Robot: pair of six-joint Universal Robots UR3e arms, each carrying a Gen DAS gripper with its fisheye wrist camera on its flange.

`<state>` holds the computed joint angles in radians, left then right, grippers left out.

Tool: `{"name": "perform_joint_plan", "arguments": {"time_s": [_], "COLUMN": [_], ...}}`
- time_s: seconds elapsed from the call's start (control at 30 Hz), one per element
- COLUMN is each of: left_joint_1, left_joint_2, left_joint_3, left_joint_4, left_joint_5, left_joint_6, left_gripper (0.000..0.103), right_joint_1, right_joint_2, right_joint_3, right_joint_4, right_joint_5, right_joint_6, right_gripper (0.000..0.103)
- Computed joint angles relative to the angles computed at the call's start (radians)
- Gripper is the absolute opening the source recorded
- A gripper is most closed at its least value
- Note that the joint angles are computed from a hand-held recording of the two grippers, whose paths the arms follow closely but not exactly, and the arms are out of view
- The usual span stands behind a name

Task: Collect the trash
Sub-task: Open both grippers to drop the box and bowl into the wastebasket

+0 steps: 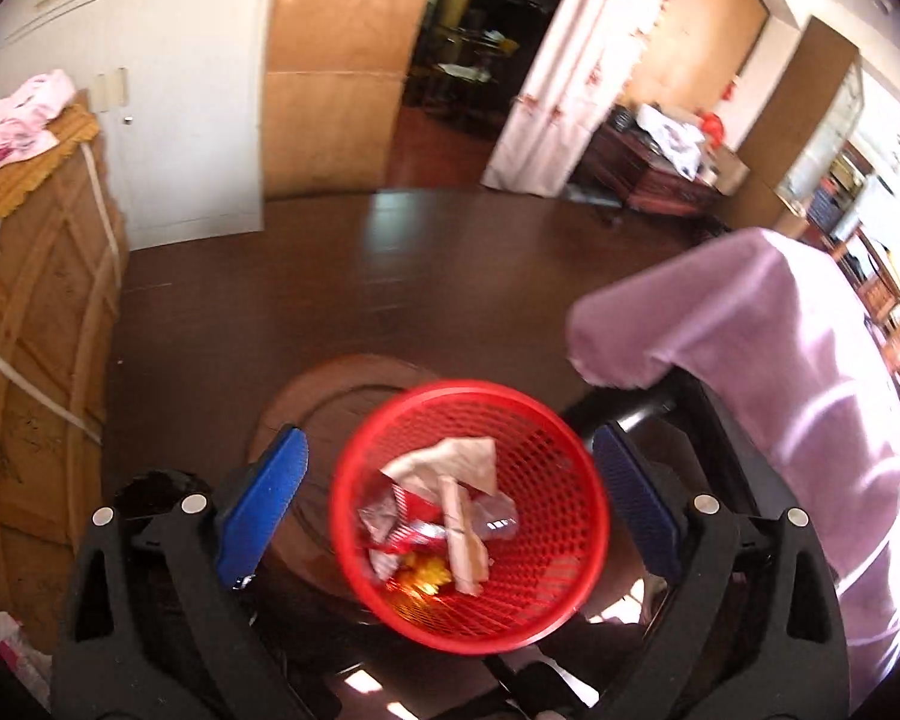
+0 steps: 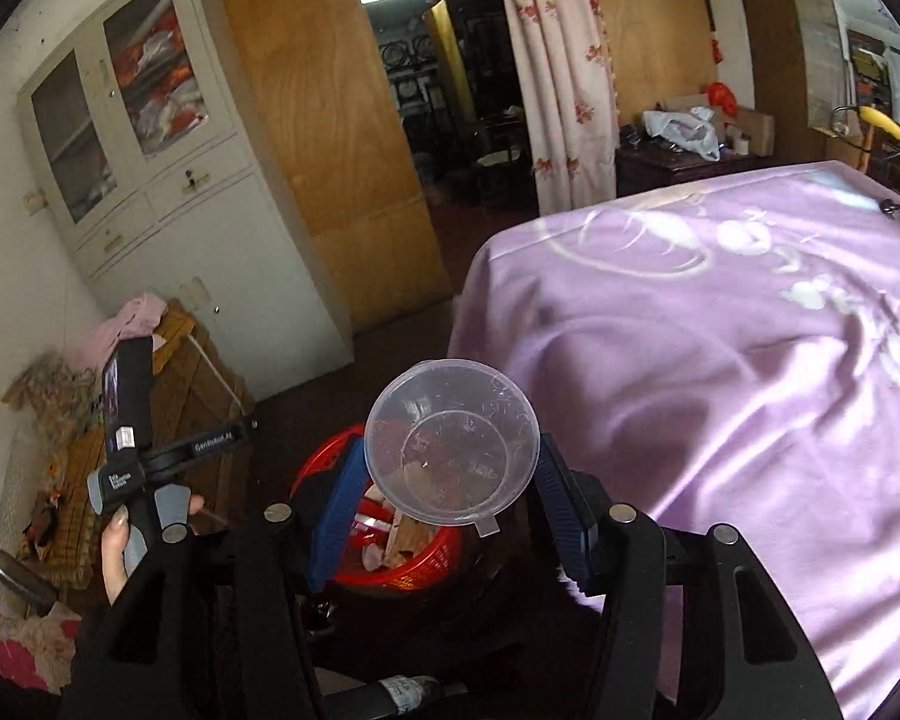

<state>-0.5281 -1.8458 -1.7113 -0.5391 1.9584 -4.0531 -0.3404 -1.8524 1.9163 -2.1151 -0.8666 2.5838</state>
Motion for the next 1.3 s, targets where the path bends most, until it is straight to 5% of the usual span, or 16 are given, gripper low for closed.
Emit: {"name": "perform_joint_plan", "arguments": {"time_s": [0.2, 0.37, 0.53, 0.87, 1.3], "left_joint_1": [0.036, 0.034, 0.031, -0.088, -0.238], "left_joint_2": [0.061, 0.057, 0.04, -0.095, -0.315], "left_joint_3": [-0.043, -0.026, 0.006, 0.26, 0.693], "left_joint_4": [-0.013, -0.032, -0.052, -0.195, -0.454], "left_joint_5": [0.019, 0.052, 0.012, 0.085, 0.21], "left_joint_6": [-0.006, -0.022, -0.008, 0.027, 0.084], "left_gripper": [0.093, 0.095, 0.095, 0.095, 0.095], "right_joint_1": [0.298, 0.302, 0.224, -0.026, -0.366], "right_joint_2": [0.314, 0.27, 0.164, -0.025, -0.226], "right_joint_3": [-0.209, -0.135, -0.038, 0.056, 0.042], "right_joint_4": [-0.092, -0.175, -0.165, -0.047, 0.359], "right_joint_5": [-0.12, -0.138, -0.115, 0.02, 0.191], "right_joint_6": [0.139, 0.157, 0.159, 0.045, -0.238], "right_gripper": [0.06, 0.064, 0.065, 0.067, 0.068]}}
